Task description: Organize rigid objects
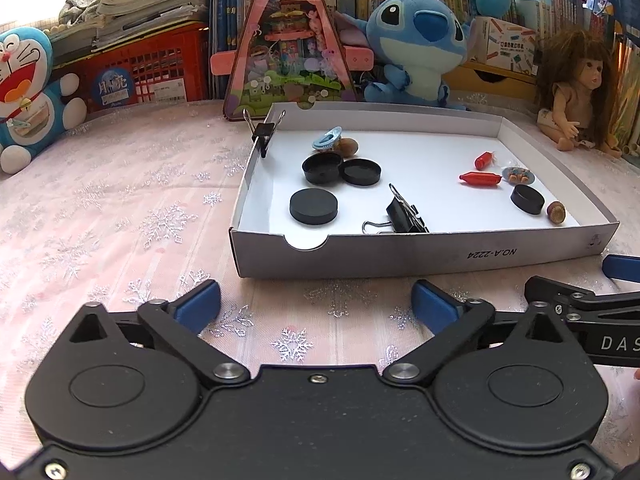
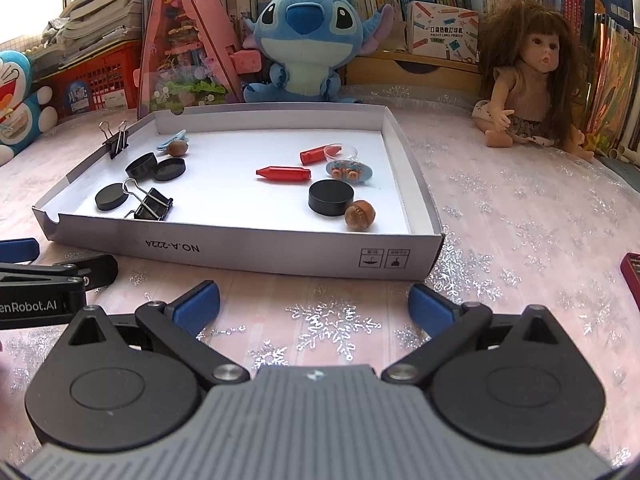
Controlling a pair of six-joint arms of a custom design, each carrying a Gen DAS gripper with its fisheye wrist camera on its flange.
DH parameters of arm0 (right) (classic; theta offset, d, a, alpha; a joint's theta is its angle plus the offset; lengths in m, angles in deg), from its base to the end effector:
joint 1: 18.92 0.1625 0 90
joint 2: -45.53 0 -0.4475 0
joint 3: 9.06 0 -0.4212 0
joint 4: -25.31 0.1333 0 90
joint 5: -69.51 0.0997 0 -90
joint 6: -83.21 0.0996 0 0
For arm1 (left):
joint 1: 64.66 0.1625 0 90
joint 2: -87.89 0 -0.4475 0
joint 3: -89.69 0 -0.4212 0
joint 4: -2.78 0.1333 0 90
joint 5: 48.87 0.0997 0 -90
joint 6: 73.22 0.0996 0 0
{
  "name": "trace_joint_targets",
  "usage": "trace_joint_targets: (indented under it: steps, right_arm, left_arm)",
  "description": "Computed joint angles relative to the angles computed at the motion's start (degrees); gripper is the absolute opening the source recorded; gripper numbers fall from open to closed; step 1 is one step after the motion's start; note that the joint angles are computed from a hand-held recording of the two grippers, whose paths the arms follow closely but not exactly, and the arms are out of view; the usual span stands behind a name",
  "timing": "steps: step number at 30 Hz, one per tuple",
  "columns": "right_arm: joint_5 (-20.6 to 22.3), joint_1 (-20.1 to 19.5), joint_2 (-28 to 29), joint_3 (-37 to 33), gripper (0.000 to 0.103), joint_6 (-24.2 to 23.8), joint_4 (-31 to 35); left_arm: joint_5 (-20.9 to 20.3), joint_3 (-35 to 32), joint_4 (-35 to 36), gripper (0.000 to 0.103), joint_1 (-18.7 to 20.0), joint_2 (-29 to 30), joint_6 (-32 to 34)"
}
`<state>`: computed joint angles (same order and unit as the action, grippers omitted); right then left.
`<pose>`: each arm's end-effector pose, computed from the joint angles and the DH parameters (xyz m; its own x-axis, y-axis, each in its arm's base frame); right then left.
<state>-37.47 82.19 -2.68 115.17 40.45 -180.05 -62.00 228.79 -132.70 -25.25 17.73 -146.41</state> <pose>0.2058 -0.5073 0.0770 -0.6140 -0.5172 0.5962 -0.7708 0.5554 -0.3121 -0.1518 -0.4228 0.1299 -0.6335 -0.4356 -0.6395 0.3537 0.5721 -0.7400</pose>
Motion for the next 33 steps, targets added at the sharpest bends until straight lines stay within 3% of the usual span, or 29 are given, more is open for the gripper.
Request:
trace_joint_targets:
  steps: [33]
  right_arm:
    - [-0.03,0.0,-0.03,0.03,0.103,-0.08,-0.02]
  left_arm:
    - [0.04,0.06,-0.12,0.103,0.01,0.02,0.06]
